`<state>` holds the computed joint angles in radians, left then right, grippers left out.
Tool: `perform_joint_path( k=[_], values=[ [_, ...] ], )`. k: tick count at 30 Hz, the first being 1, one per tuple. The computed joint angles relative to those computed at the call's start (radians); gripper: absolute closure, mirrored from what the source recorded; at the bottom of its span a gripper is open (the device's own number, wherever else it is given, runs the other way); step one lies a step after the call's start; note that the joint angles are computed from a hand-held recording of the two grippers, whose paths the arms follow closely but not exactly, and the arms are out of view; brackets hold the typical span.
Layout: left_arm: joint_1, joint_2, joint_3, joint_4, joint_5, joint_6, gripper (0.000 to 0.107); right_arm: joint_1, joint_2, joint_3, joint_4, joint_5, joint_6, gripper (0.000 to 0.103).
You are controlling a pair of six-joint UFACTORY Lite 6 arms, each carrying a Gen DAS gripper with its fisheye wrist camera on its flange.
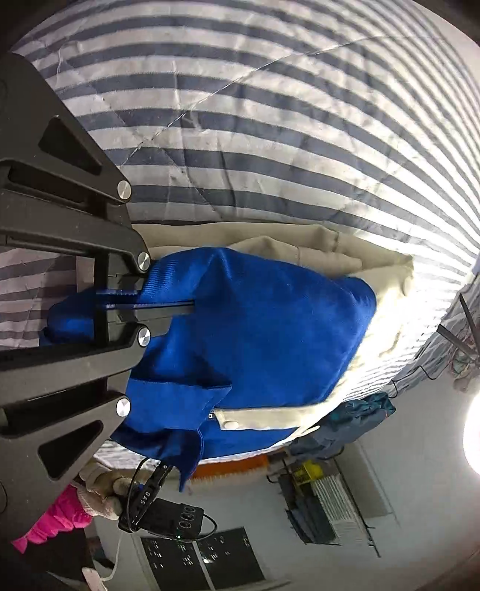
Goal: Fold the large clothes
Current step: 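Grasp the edge of the blue folded jacket with both tools, then fold the blue edge over the bundle with both tools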
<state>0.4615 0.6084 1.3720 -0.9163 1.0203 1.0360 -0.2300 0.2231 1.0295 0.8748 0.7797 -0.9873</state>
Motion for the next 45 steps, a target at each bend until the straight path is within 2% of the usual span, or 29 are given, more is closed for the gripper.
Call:
perform_joint_path(
  k=[3,5,7,8,10,13,15,20,23,24,26,28,30,33,36,37,40,43,45],
  values=[
    [0.003,-0.104,-0.054,0.035,-0.042,0.028,0.103,0.009,-0.040,0.001,-0.040,0.012,0.025,0.098],
    [0.022,-0.171,-0.087,0.044,-0.057,0.032,0.096,0.004,-0.127,-0.016,-0.108,0.007,0.058,0.082],
    [0.047,-0.229,-0.121,0.030,-0.058,0.053,0.096,0.003,-0.269,-0.060,-0.170,-0.015,0.076,0.076],
    [0.060,-0.259,-0.139,0.019,-0.046,0.069,0.096,-0.008,-0.313,-0.070,-0.161,0.007,0.055,0.076],
    [0.072,-0.324,-0.186,-0.002,-0.037,0.098,0.096,-0.058,-0.379,-0.082,-0.066,0.141,-0.064,0.076],
    [0.057,-0.398,-0.226,-0.010,-0.052,0.094,0.096,0.011,-0.414,-0.090,-0.051,0.189,-0.089,0.080],
    [0.030,-0.414,-0.222,-0.003,-0.068,0.044,0.096,0.092,-0.389,-0.085,-0.049,0.172,-0.078,0.081],
    [0.046,-0.415,-0.239,0.073,-0.117,-0.039,0.096,0.269,-0.243,-0.021,-0.023,0.040,-0.055,0.081],
    [0.078,-0.487,-0.276,0.049,-0.151,-0.004,0.096,0.320,-0.106,0.058,-0.081,-0.106,0.019,0.081],
    [0.079,-0.505,-0.274,0.034,-0.158,0.001,0.096,0.317,-0.041,0.097,-0.110,-0.127,0.075,0.080],
    [0.065,-0.529,-0.258,-0.007,-0.177,0.019,0.096,0.276,0.074,0.163,-0.104,-0.090,0.139,0.087],
    [0.020,-0.502,-0.200,-0.010,-0.186,0.028,0.096,0.250,0.102,0.168,-0.077,-0.057,0.120,0.087],
    [-0.042,-0.454,-0.137,-0.004,-0.222,0.008,0.096,0.243,0.071,0.171,-0.098,-0.030,0.116,0.083],
    [-0.126,-0.317,0.004,0.014,-0.236,-0.044,0.096,0.209,0.026,0.211,-0.056,0.024,0.083,0.081],
    [-0.205,-0.184,0.117,0.049,-0.317,-0.092,0.096,0.209,0.048,0.313,-0.071,0.002,0.100,0.075],
    [-0.218,-0.138,0.156,0.061,-0.325,-0.115,0.096,0.214,0.074,0.356,-0.082,-0.015,0.115,0.074],
    [-0.237,0.046,0.325,0.131,-0.268,-0.217,0.096,0.242,0.200,0.489,-0.103,-0.048,0.175,0.074],
    [-0.253,0.116,0.328,0.186,-0.317,-0.203,0.096,0.274,0.326,0.609,-0.185,-0.060,0.263,0.074],
    [-0.238,0.137,0.286,0.130,-0.339,-0.126,0.100,0.300,0.403,0.663,-0.269,-0.063,0.321,0.076]
  ],
)
